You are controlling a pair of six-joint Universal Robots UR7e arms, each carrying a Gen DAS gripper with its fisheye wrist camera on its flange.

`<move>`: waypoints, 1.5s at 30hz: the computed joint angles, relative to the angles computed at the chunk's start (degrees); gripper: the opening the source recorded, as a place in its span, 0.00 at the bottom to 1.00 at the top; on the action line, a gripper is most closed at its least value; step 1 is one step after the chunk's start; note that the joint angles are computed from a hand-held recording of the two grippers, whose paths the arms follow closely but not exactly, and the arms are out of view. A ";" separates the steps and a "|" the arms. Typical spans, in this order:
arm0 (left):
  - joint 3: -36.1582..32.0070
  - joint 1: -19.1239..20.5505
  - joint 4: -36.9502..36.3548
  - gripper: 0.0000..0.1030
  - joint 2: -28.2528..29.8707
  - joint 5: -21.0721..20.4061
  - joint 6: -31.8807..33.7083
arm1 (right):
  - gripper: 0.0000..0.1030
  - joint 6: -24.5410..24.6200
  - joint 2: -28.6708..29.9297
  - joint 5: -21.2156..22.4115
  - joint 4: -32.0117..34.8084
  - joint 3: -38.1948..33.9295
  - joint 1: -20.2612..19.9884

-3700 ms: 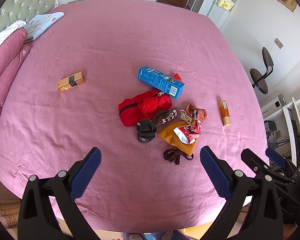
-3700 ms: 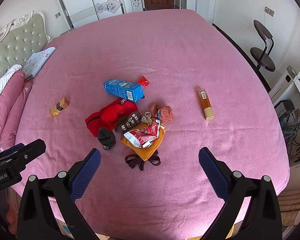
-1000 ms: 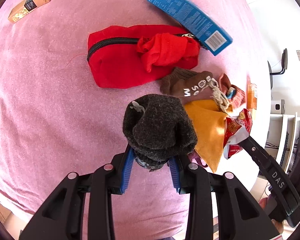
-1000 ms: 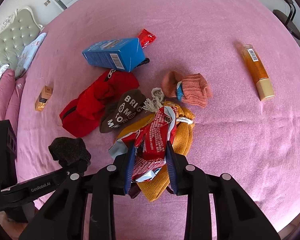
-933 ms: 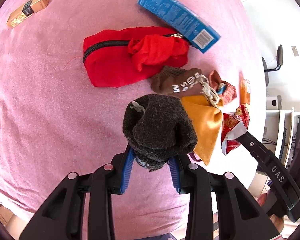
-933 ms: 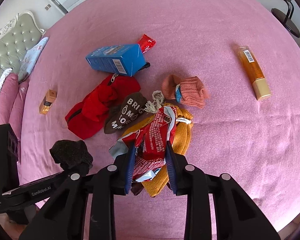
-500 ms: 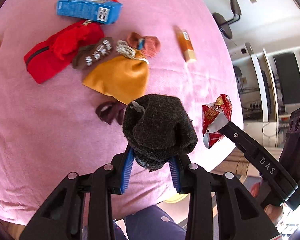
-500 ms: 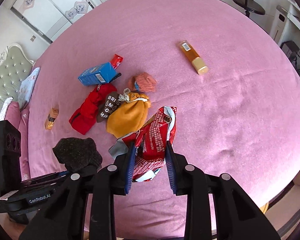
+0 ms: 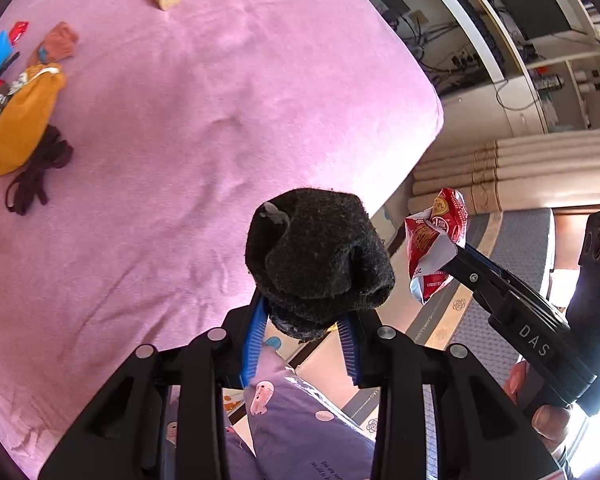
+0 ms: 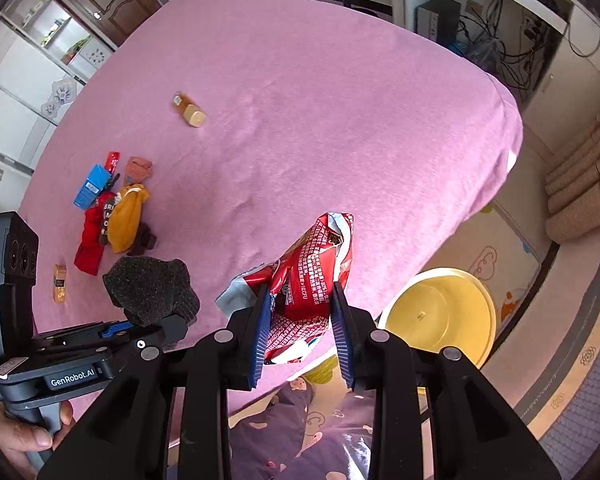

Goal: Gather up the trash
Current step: 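Carry both items over the yellow basin and open both tools to drop them, then move both tools back over the pile on the bed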

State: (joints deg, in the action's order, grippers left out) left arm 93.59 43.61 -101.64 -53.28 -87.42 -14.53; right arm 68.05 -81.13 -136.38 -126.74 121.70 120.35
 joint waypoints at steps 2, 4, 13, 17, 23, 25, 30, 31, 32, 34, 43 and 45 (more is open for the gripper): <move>1.97 -2.35 -0.75 0.33 0.71 -1.27 0.49 | 0.28 3.53 -4.42 0.12 3.38 3.32 0.59; 3.47 -4.46 -1.28 0.33 1.74 -2.57 0.91 | 0.28 6.48 -8.69 0.64 6.38 6.32 1.26; 7.43 -11.17 -1.90 0.33 7.53 -7.19 2.74 | 0.29 13.19 -23.88 3.90 13.50 16.55 0.34; 8.22 -12.94 -2.43 0.38 9.22 -9.02 3.65 | 0.34 13.82 -27.92 4.62 15.91 18.42 -0.19; 7.68 -14.19 -2.14 0.64 11.36 -9.98 4.38 | 0.49 19.46 -33.00 4.81 22.91 19.85 0.06; 7.74 -14.52 -2.15 0.64 11.72 -9.53 4.30 | 0.49 20.72 -34.51 5.04 23.83 20.38 0.18; 7.88 -14.34 -2.68 0.64 11.74 -8.69 3.09 | 0.49 21.04 -34.30 5.27 22.79 20.50 0.25; 7.88 -14.03 -2.47 0.64 11.44 -8.33 2.95 | 0.49 20.95 -33.75 5.19 22.57 20.25 0.33; 7.89 -13.74 -2.32 0.64 11.13 -7.91 2.85 | 0.49 20.51 -33.17 5.07 22.02 20.04 0.23; 7.91 -13.03 -2.32 0.64 10.50 -7.34 2.52 | 0.49 19.16 -31.59 4.85 20.26 19.48 0.06; 6.93 -7.88 -2.91 0.64 5.54 -2.44 -1.00 | 0.49 7.51 -18.79 3.09 9.39 13.04 -0.82; 6.44 -6.27 -2.69 0.64 3.82 -0.74 -2.03 | 0.49 3.53 -14.83 2.99 5.22 11.00 -1.17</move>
State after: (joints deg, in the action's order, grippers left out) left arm 100.02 37.34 -104.33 -49.46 -88.15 -16.56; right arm 71.57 -95.96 -133.39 -121.52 132.70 119.18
